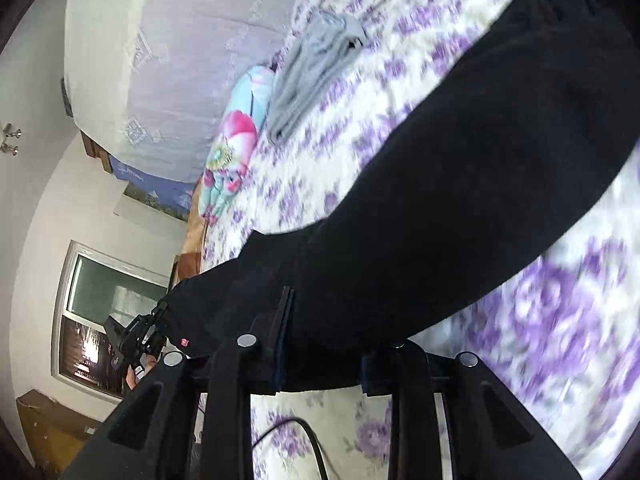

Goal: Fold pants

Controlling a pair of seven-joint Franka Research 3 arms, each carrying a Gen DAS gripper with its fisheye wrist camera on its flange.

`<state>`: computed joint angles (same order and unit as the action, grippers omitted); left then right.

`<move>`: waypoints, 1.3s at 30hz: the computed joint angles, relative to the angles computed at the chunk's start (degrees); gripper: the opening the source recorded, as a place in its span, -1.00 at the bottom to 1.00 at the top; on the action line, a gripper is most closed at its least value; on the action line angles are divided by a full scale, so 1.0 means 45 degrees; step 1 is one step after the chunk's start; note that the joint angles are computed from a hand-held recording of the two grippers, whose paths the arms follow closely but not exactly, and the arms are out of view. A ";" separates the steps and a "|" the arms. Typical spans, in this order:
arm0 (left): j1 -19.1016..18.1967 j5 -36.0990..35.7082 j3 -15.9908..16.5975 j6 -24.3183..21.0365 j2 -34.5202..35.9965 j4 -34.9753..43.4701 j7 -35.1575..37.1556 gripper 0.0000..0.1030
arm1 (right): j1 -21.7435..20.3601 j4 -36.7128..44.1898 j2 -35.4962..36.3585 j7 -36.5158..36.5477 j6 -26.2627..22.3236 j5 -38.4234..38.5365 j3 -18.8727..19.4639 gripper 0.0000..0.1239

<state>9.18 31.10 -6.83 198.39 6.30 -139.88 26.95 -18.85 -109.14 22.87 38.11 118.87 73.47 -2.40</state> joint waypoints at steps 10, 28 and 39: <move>0.0145 -0.0393 0.0382 0.2078 0.1090 -0.1037 0.0190 -0.65 | -0.0410 -0.1258 -0.0620 0.0094 0.1121 0.1748 -0.0895 0.26; 0.0204 0.1267 0.0440 0.1368 0.0238 -0.1359 -0.0859 -0.64 | 0.0311 -0.3766 -0.3527 -0.2240 0.3052 0.0504 -0.1832 -0.62; -0.1246 -0.4981 0.0195 0.1280 -0.2045 -0.3966 0.4170 0.00 | -0.0451 -0.5057 -0.4185 -0.2718 0.2620 0.0482 -0.2263 0.06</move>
<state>3.57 8.69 -5.95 204.15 -2.91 -157.73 45.71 -20.88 -131.89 4.04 25.88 130.67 75.64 -12.58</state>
